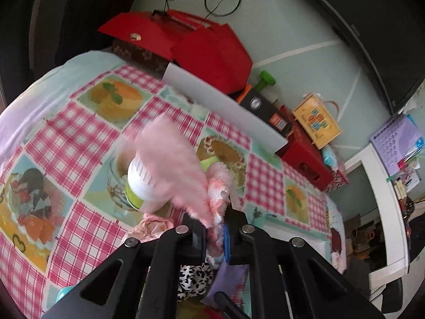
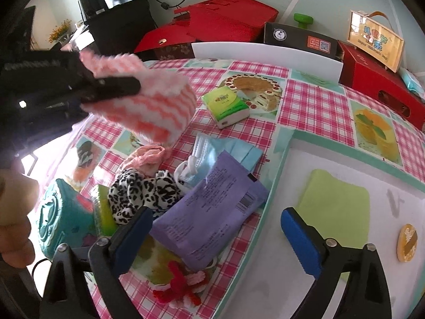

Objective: Organize soft objects
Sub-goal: 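Lift the pink zigzag towel up from the pile with the left tool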

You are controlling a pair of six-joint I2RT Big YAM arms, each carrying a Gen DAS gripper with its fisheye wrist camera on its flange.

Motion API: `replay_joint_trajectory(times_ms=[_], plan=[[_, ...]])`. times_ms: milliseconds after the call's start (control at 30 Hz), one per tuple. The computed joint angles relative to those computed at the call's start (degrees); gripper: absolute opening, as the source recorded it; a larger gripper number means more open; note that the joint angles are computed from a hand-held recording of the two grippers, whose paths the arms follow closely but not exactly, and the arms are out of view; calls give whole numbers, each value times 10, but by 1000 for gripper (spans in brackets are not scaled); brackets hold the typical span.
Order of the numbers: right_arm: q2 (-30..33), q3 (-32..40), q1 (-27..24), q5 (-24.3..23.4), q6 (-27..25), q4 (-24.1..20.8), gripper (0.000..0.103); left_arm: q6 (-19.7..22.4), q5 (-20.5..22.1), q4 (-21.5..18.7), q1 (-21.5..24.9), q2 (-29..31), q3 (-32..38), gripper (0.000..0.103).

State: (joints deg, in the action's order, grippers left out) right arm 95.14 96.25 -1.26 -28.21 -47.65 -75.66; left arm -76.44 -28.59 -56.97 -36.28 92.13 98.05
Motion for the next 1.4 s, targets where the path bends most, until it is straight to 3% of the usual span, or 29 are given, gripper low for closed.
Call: replay_joint_trajectory(times_ms=[300,400,500,567,633,833,1400], plan=[[-8,-12,5,6,-7,7,85,-18,-106,-19,-22,-56,-23,9],[-4,-4,3,-8,-8,-6,81,-66,-150,-81,-29,-64,-18,9],[-7,-9,6,-4,-15,-8,80,-145,-180,-183,-31,-60,-3,9],[-8,-14,10,2,-21,-11,78,-196,-178,-250,-28,-55,3,9],[-11,-21,14,13,-19,-6,77,-237,-161,-286,-22,-58,-7,9],[-13,-31,20,32,-12,6,77,-265,-130,-267,-13,-79,-50,9],[-11,-21,34,85,39,-17,76,-244,-126,-237,-12,-81,-54,9]])
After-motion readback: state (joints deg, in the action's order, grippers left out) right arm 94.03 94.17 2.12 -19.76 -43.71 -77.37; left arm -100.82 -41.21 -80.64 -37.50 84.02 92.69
